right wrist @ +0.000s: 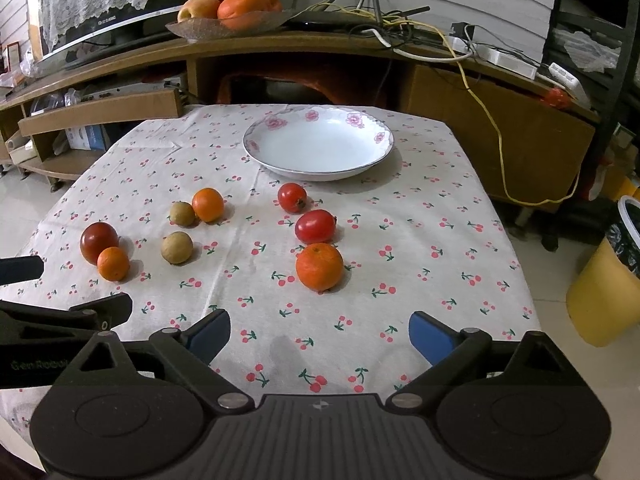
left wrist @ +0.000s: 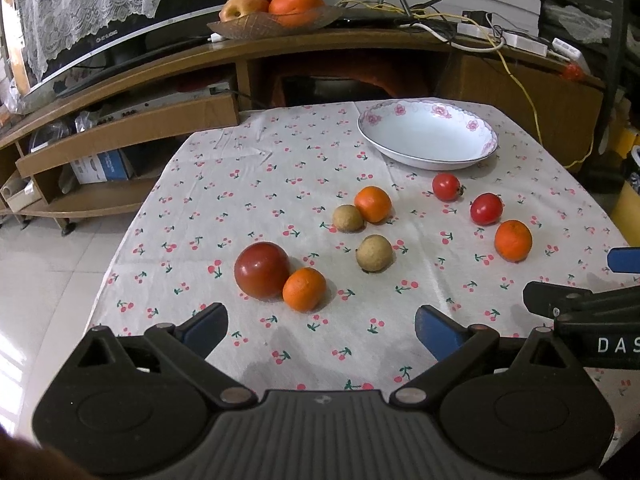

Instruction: Organize fruits

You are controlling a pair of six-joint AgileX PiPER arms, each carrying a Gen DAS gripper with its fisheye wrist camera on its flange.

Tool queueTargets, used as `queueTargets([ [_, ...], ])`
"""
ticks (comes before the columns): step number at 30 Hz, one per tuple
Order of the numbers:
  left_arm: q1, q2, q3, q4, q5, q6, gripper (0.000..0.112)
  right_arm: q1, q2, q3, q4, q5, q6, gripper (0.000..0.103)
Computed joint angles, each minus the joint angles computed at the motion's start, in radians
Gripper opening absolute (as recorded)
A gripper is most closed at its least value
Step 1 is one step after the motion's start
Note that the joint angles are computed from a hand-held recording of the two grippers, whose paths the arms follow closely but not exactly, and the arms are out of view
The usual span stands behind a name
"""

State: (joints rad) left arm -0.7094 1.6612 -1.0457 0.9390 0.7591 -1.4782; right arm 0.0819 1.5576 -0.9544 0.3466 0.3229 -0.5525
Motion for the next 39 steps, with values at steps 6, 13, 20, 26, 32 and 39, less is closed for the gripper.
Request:
queueTargets([
  [6, 0.007, -0.019, 0.039, 0.064, -0.038, -0.03, 0.103, -0.004, 0.021, -0.018, 0.038, 0.012, -0.054, 0.093],
  [13, 0.011, -0.008, 0.042, 0.098, -0.051, 0.008, 0.097, -0.01, 0.067, -0.074, 0.095, 0.047, -0.156, 0.087],
  [20, 0.099, -0.001, 0.044, 0.048, -0.16, 0.108, 0.067, -0.033, 0.14, -0.161, 0.219, 0.102, -0.301, 0.083],
  [26, 0.122, 0.036, 0.032, 0.026, -0.218, 0.174, 0.057, -0.024, 0.21, -0.233, 0.197, 0.141, -0.287, 0.078],
  [32, 0.14, 0.077, -0.012, 0.044, -0.225, 0.203, 0.057, -0.027, 0.252, -0.284, 0.202, 0.17, -0.286, 0.076],
  [39, 0.109, 0.094, -0.025, 0.061, -0.176, 0.232, 0.056, -0.044, 0.274, -0.318, 0.207, 0.197, -0.287, 0.073],
])
